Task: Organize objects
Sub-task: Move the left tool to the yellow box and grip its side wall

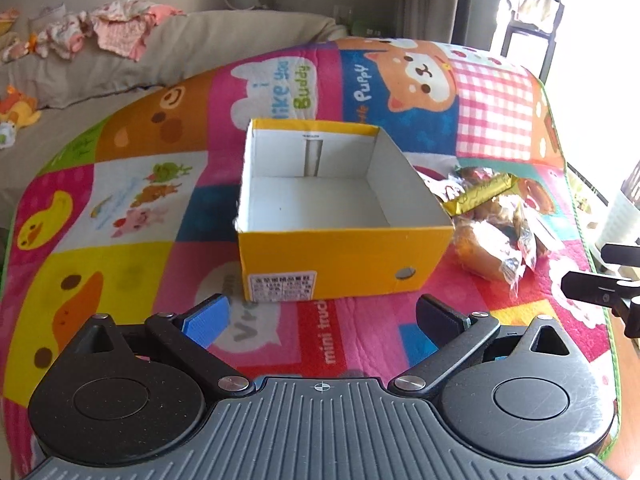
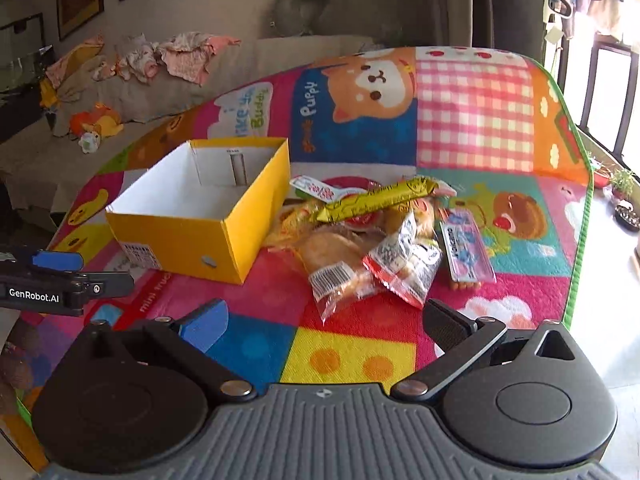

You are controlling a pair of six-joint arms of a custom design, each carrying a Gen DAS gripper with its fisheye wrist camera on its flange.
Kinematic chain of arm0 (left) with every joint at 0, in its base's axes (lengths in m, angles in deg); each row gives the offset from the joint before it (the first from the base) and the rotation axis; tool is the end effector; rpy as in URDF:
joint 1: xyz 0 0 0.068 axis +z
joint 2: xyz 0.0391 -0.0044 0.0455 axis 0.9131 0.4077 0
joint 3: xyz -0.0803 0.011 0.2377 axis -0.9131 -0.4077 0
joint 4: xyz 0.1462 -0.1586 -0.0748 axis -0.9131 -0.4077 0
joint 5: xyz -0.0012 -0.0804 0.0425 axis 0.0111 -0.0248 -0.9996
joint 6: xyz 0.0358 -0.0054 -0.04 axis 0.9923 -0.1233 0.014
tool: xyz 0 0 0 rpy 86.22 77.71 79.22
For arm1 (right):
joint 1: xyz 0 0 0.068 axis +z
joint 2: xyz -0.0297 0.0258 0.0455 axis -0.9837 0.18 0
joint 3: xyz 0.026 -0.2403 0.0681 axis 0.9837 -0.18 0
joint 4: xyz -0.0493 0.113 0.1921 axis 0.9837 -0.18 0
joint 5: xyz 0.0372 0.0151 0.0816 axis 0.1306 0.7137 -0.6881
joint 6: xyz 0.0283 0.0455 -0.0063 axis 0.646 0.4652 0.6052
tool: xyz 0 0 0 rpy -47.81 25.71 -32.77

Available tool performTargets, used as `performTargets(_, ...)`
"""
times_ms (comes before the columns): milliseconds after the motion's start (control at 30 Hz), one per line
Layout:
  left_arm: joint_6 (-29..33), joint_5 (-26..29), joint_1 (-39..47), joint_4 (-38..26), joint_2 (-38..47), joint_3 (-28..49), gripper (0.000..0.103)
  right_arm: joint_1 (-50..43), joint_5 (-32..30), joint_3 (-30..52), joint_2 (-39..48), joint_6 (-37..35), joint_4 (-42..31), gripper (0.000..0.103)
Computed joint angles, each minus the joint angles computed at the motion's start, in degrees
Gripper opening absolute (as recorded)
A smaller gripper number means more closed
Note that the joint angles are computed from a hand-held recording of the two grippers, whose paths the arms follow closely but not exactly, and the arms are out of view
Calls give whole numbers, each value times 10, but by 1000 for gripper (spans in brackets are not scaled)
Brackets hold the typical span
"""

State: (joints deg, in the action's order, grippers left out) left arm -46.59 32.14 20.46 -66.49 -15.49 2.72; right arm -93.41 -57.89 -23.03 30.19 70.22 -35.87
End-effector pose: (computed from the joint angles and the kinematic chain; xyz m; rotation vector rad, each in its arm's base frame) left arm 0.1554 -0.1352 0.2469 0.0344 2.2833 -0.1525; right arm 0.1468 -0.0208 0.2499 -0.2738 2.2257 0.2059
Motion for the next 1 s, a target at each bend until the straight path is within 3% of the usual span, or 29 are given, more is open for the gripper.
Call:
performTargets(233,72,71,155,100,58,35,102,48,57,76,80,27,39,103)
performTargets(333,84,140,213,97,106,72,102,39,60,105,98,33,34,103)
performTargets(433,115,147,227,83,154,109,102,15,44,161,128,18,-8,103)
performTargets(633,117,165,248,67,258,178,99,-20,44,281,211,33,-56,103)
performTargets(667,119,167,248,68,267,183,88,-21,47,291,222,36,-51,103)
performTargets(700,120,175,249,65,277,191,64,-15,58,291,227,35,-40,103)
performTargets(767,120,181,249,49,297,211,41,0,81,284,237,27,-21,103)
performTargets(867,128,177,247,41,311,224,37,7,70,286,264,11,-25,103)
performTargets(967,117,161,250,12,324,243,16,10,50,272,278,-5,-19,103)
performTargets(1000,111,167,255,2,328,250,14,12,41,268,284,-10,-18,103)
